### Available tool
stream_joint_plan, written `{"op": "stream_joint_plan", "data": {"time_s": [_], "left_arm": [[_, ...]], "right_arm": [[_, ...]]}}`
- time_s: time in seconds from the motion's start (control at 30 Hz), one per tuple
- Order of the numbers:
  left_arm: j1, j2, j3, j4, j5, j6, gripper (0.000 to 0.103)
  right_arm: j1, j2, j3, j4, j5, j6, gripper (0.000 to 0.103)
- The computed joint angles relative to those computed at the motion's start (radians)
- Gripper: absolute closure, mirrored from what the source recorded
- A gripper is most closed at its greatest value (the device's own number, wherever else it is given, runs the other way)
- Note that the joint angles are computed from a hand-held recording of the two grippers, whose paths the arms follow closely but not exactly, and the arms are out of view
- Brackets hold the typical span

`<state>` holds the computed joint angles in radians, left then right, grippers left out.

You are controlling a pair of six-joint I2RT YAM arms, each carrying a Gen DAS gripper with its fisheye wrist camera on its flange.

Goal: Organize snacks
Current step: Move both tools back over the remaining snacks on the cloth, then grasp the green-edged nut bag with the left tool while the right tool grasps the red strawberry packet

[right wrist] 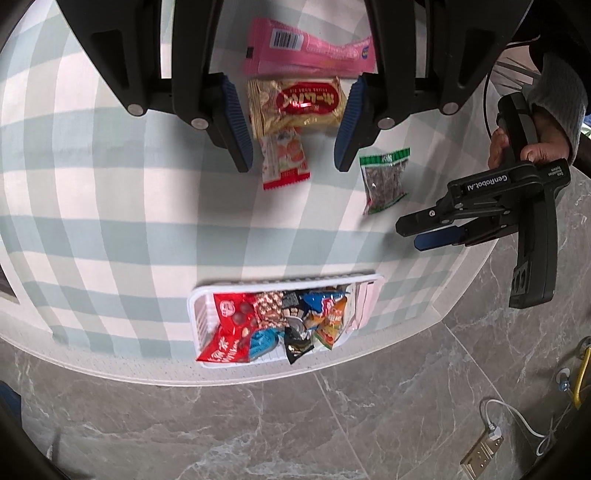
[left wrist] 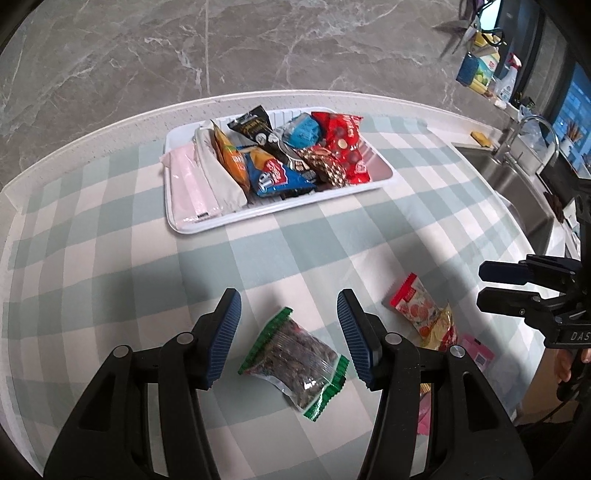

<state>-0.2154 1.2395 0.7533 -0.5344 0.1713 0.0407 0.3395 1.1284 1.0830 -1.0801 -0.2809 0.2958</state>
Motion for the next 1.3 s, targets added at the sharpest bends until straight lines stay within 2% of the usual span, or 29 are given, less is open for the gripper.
{"op": "stream_joint_plan", "data": {"time_s": [0.63,1.3], "left_arm": [[0.05,0.002,-0.12,0.009,0.061,0.01,0.05],[0.077,0.102,-0.116,0.015,0.111,-0.044,0.05]], "right_arm": [[0.097,-0.113,-0.086,-0.071,0.077,0.063,0.052],[0.128,-0.103,-0.099,-0.061,0.104,0.061,0.051]]}}
